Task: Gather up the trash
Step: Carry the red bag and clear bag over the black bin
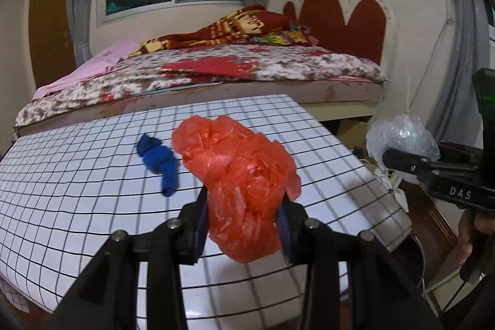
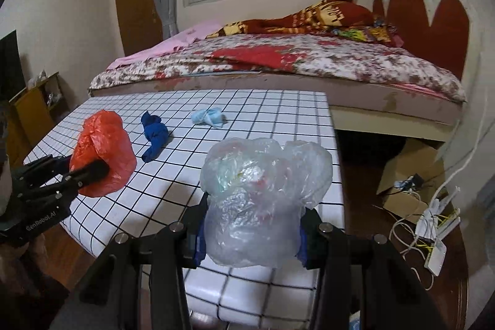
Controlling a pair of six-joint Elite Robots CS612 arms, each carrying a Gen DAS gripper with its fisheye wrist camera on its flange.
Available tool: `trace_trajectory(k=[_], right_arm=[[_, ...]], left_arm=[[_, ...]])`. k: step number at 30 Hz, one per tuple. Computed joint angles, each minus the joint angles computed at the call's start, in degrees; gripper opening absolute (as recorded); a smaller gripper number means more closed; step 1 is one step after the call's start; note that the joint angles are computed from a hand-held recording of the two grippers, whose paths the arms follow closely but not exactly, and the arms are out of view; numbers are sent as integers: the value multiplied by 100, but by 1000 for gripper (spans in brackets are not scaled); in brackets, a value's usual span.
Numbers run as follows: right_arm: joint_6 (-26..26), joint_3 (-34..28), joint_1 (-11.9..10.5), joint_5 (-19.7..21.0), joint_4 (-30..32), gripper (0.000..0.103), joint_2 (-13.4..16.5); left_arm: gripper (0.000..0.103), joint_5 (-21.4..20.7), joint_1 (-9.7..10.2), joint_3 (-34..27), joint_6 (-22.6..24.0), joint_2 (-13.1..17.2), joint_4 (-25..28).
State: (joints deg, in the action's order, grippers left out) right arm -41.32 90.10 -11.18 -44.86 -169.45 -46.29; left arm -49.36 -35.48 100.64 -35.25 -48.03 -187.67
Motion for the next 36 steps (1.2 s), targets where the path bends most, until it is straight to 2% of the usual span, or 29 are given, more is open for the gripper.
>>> trace_trajectory(k=[8,13,19,24,36], right_arm=[[1,234,-344,340,-287,46,-155],[64,288,-512,394,-465,46,-120],[558,157,-736,412,-448,46,37],[835,135,-896,432,-685,46,49],[871,158,-1175,-80,-702,46,114]], left_arm=[[40,-30,-233,-166,234,52,-151],[40,-124,-363,-340,347,142,-159],[40,-363,-469,-602,445,294,-50],[40,-619,-549,-880,506,458,74],[40,-1218,-694,-1358,681,761,235]])
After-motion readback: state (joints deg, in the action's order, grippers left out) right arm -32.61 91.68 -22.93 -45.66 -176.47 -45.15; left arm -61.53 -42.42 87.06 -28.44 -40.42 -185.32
